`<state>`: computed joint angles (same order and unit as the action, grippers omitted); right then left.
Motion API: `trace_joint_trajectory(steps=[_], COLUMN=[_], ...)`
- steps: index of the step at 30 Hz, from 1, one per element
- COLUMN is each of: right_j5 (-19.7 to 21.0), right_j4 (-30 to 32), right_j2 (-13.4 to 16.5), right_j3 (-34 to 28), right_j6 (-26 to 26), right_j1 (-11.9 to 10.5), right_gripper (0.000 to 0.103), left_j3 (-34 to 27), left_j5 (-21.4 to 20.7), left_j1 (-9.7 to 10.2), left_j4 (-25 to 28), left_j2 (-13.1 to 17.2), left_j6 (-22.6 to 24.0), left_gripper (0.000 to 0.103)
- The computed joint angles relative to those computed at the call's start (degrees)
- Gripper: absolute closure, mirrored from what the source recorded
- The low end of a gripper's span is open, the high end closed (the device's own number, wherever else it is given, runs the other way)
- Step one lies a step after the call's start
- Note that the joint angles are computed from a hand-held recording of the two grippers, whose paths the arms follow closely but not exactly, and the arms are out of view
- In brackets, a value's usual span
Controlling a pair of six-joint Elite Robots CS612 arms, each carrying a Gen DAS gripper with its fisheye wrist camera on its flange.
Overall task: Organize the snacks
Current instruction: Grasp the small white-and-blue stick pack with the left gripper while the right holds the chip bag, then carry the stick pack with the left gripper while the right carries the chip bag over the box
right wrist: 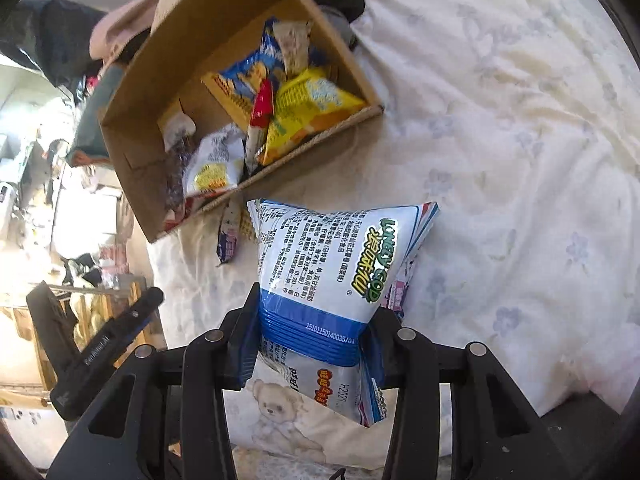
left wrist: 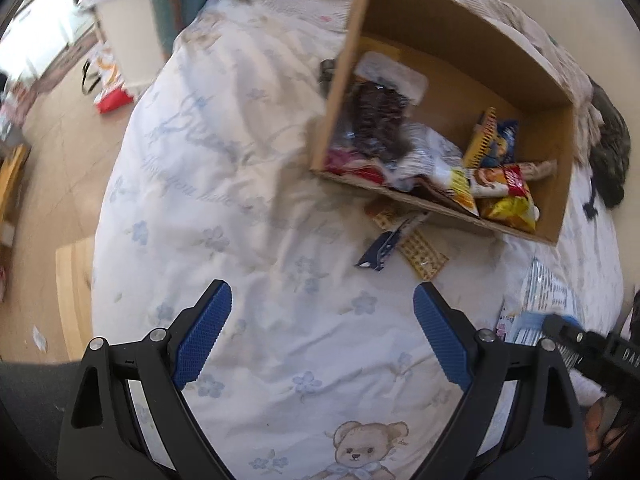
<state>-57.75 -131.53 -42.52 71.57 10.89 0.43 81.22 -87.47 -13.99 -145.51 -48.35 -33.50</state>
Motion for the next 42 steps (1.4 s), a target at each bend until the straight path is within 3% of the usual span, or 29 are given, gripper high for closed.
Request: trace_joint_trajectory(steps=[8, 13, 16, 18, 22, 24, 29, 34, 42], right_j5=[1.4, 1.6, 1.5, 1.5, 1.6, 1.7, 1.9, 1.9, 3.0], right_j4=[-2.1, -2.7, -2.6, -2.6, -2.2, -2.2, -2.8, -3.3, -5.6], right_j2=[0.3, 0.1, 0.1, -0.1, 0.1, 0.1, 0.2, -0.1, -0.7], right_j3=[-0.2, 0.1, 0.1, 0.3, 0.1, 0.0, 0.0, 0.2, 1.4], right_j6=[1.8, 1.6, 1.8, 1.7, 1.6, 1.5, 1.6, 1.1, 1.8], right_j1=[-0.7, -0.8, -0.9, -1.0, -0.9, -0.9, -0.9, -0.8, -1.1], right_gripper=[0.058, 0.058, 0.058, 0.058, 0.058, 0.058, 0.058, 0.058, 0.058], left_j3=[-5.2, -10.6, -13.0, -14.0, -15.2, -15.4, -13.9, -11.7, -5.0], left_j5=[-2.1, -5.7, -6.7, -6.7, -6.7, -6.9, -6.5, -6.7, -5.1], left_j1=[-0.78, -0.77, -0.68, -0.67, -0.69, -0.72, -1.29, -1.51, -1.77], left_j4=[2.5, 5.3, 6.2, 6.3, 5.6, 6.1, 5.7, 6.9, 3.1], left_j2=[3.5, 7.7, 9.7, 10.5, 11.6, 11.6, 10.5, 8.7, 4.9], left_j6=[7.6, 10.6, 11.4, 10.9, 12.0, 12.7, 14.6, 13.1, 9.6], left_gripper=[0.015, 0.040, 0.049, 0.055, 0.085, 0.090, 0.092, 0.092, 0.092])
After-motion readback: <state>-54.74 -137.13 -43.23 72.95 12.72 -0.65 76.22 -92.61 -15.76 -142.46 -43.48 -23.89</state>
